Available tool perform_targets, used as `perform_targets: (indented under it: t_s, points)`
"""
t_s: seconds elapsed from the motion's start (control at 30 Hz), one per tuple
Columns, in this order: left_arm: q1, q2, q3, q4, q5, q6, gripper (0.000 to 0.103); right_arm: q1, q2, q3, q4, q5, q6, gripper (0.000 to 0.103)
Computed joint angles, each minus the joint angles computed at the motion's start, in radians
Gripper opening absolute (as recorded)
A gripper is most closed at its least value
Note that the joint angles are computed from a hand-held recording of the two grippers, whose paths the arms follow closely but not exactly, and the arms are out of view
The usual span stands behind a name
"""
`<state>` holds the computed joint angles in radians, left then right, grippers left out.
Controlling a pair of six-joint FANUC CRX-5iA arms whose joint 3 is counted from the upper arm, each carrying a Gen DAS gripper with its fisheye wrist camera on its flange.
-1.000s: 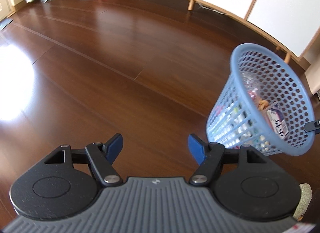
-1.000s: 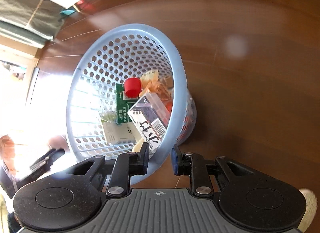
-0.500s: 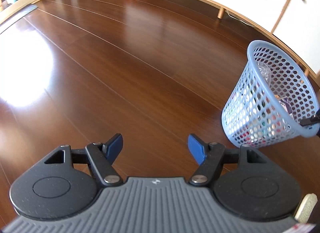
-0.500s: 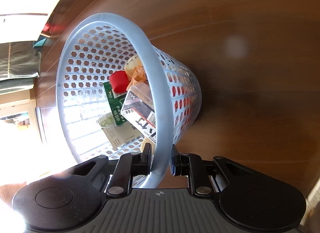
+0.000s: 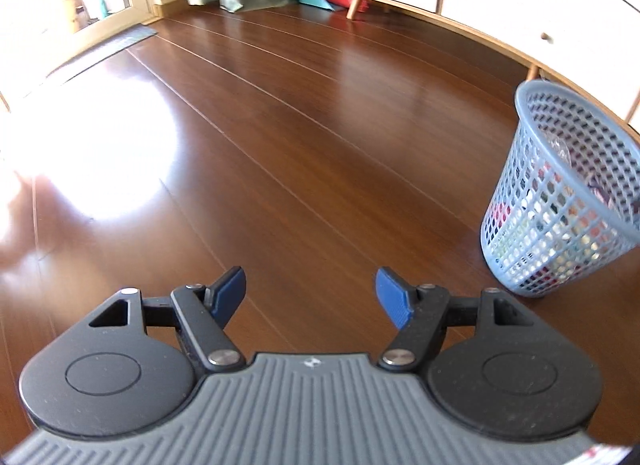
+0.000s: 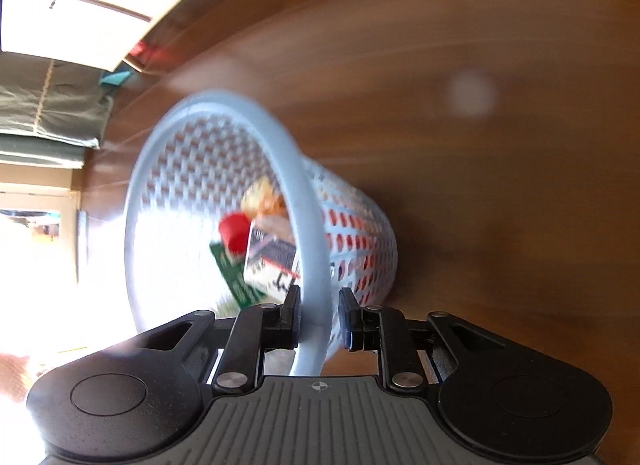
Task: Collect trash
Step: 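Lower the wastebasket upright onto the floor with the right gripper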
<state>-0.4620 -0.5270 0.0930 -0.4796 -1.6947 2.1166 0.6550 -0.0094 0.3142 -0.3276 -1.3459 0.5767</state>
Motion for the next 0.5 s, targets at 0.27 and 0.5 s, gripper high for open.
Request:
perform_targets:
  t_s: [0.27,0.5]
  points:
    - [0.043,-0.035,-0.035,0.032,-0.03,-0.008,0.072,0.08,0.007,-0.05,0.095,0.164,0.103,0.022]
    - [0.032,-0.029,-0.046,0.077,0.005,0.015,0.08,0.297,-0.159,-0.28,0.533,0.34,0.127,0.042]
